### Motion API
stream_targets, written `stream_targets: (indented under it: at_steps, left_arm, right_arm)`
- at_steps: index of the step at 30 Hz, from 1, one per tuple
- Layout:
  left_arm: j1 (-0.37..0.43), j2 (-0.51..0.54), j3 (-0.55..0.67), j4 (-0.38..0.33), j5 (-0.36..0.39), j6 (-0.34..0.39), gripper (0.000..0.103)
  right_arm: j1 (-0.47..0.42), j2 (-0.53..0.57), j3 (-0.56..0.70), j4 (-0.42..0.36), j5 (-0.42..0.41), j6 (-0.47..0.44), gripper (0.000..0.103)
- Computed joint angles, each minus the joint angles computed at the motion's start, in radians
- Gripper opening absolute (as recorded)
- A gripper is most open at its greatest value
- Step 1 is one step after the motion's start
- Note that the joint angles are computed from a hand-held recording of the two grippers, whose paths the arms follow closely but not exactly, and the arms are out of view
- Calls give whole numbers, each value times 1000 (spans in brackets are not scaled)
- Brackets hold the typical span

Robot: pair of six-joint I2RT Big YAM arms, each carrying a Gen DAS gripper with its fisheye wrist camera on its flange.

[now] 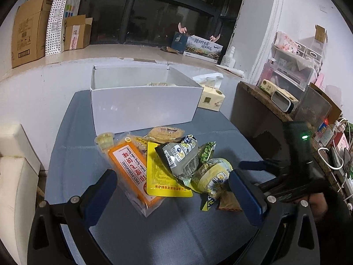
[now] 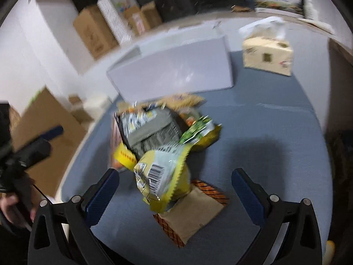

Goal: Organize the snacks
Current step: 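Return both tools to the pile and grasp a yellow-and-white bag with the right gripper, then grasp a grey-and-yellow chip bag with the left gripper while the right holds its bag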

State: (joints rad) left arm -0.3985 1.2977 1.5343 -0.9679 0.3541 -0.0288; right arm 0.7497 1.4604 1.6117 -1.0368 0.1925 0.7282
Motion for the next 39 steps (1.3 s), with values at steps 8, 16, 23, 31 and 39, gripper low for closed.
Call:
stream_targets:
  at_steps: [8,16,23,31,39]
  left_arm:
    - [17,4,-13,9,-1,-34,103]
    - [13,20,-6,3,7,-36,103]
    - [10,47,17,-4,20,-34,103]
    - [1,75,32,-16,34,-28,103]
    - [-50,191,129,-83,49,75,103]
  right_arm:
    - [-12,95,55,-49,-89,-10,101]
    - [-2,63,13,-12,-75,-17,58]
    - [-9,-20,-73,64,-89,12,54]
    - [-36,-161,-191,178,-75,95,51]
    - [-18,-290,-274,185,11,178,51]
